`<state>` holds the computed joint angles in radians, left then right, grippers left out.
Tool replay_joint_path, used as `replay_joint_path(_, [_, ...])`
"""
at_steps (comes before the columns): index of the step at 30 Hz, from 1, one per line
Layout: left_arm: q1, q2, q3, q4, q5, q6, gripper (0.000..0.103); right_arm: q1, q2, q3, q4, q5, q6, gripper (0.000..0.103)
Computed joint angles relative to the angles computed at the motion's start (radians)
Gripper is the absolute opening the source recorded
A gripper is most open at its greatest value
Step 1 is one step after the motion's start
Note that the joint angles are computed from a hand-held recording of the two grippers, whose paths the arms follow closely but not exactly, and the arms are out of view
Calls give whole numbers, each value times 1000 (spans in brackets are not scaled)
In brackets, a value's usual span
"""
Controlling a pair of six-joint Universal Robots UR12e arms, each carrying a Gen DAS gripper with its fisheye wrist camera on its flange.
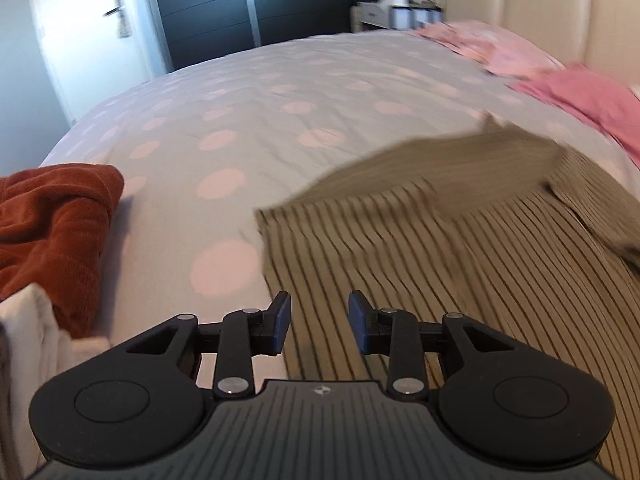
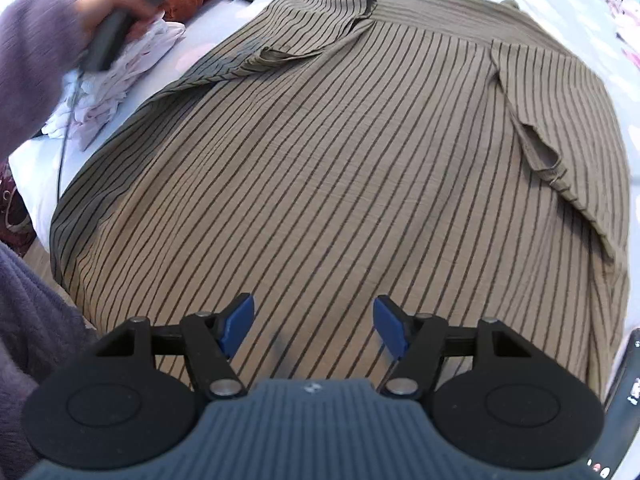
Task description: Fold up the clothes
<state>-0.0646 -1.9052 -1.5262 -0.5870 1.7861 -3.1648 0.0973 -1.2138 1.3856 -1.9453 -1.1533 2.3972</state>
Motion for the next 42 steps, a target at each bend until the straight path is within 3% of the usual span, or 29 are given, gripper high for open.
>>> replay_joint_path(3, [-37, 51, -63, -17, 12, 79, 47, -2, -9, 17, -30, -14, 11, 72])
replay_joint_path(7, [-91, 83, -133, 3, 84, 195, 47, -9, -19, 27, -31, -9, 25, 72])
replay_joint_path(9, [-117, 72, -155, 38, 186, 224, 40, -9, -28, 43, -44, -4, 9, 72])
replay_joint_path(10, [-124, 64, -162, 54, 227, 232, 29, -10, -36, 57, -53, -8, -6, 72])
replay_joint_path(12, [-135, 43, -169, 88, 320, 269, 20, -9, -46, 74, -56, -23, -21, 72])
replay_joint_path(14, [-138, 32, -163, 66, 390, 257, 6, -9, -55, 87, -52, -32, -22, 72])
replay_joint_path(16, [-132, 33, -153, 11, 427, 201, 3, -11, -65, 100, -59, -31, -19, 72])
replay_joint_path(21, [-124, 56, -169, 16, 354, 193, 3, -19, -89, 137, -104, -28, -18, 72])
replay_joint_path(24, [-129, 71, -180, 47, 300, 202, 21, -32, -98, 153, -146, -36, 29, 72])
replay_joint_path(25, [-133, 75, -186, 55, 306, 198, 27, -38, -101, 158, -156, -40, 52, 72])
replay_joint_path(29, [-156, 85, -211, 50, 373, 186, 35, -60, -110, 173, -190, -57, 116, 72])
replay_joint_path(31, [-155, 100, -221, 0, 372, 128, 35, -67, -115, 182, -194, -51, 123, 72])
replay_joint_path(34, [-141, 139, -238, -100, 302, 16, 24, -77, -123, 195, -191, -50, 109, 72])
replay_joint_path(38, [-144, 186, -268, -185, 272, -66, 24, -89, -132, 213, -190, -66, 66, 72])
replay_joint_path(42, [-135, 242, -298, -269, 197, -186, 24, -98, -127, 210, -173, -89, 114, 72])
